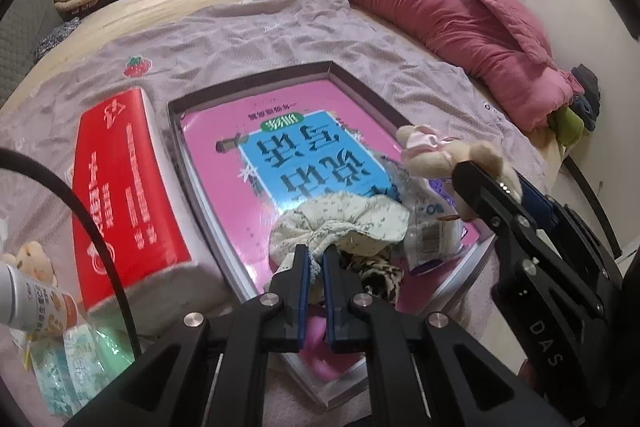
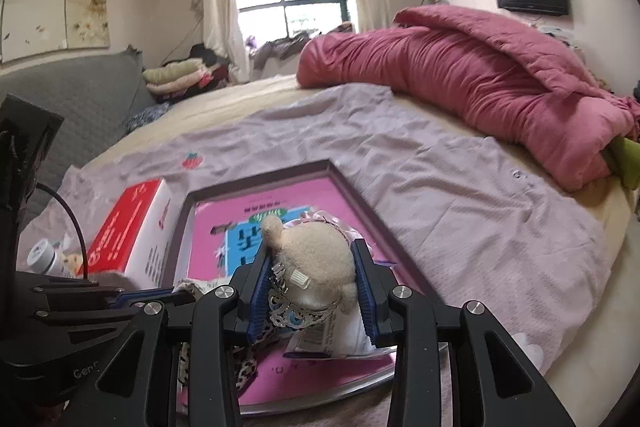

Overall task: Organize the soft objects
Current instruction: 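Carry the plush toy and floral cloth over the pink tray with both grippers, then lower the plush toy and floral cloth onto the tray and open both grippers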

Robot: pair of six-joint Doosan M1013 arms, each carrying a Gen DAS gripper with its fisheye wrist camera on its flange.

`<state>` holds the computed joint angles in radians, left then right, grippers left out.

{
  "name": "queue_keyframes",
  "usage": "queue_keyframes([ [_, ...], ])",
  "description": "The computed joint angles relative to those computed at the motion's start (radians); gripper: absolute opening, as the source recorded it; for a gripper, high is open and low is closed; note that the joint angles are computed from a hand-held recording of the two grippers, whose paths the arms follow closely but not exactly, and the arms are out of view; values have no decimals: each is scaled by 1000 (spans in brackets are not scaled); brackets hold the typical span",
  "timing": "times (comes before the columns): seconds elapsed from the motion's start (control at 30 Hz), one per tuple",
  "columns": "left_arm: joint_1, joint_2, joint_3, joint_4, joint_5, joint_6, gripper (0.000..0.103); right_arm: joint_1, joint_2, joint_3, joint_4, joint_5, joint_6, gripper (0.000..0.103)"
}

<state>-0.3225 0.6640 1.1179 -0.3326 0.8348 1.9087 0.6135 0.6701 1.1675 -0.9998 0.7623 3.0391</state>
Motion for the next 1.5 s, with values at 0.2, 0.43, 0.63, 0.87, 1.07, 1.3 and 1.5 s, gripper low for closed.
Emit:
queue_keyframes([
  [0.2, 9, 2, 10, -38, 23, 18, 7, -4, 14, -20, 73, -22, -88, 39],
  [0.43, 12, -2, 22, -54, 28, 32, 7, -15, 32, -43, 211, -20, -192, 39],
  [0.63, 14, -4, 30, -55, 34, 36, 7, -22, 33, -43, 301, -28, -238, 40],
  [0.87, 14, -5, 33, -52, 31, 37, 8, -27, 30, -34, 336, -41, -230, 42],
  [1.07, 16, -6, 30, -60, 40, 34, 8, -22, 27, -35, 320, -27, -217, 44],
  [1.3, 23, -2, 20, -69, 65, 24, 8, -11, 19, -34, 269, -11, -178, 52],
  [1.5, 29, -6, 23, -90, 77, 40, 14, 1, 9, -29, 202, 22, -110, 58],
])
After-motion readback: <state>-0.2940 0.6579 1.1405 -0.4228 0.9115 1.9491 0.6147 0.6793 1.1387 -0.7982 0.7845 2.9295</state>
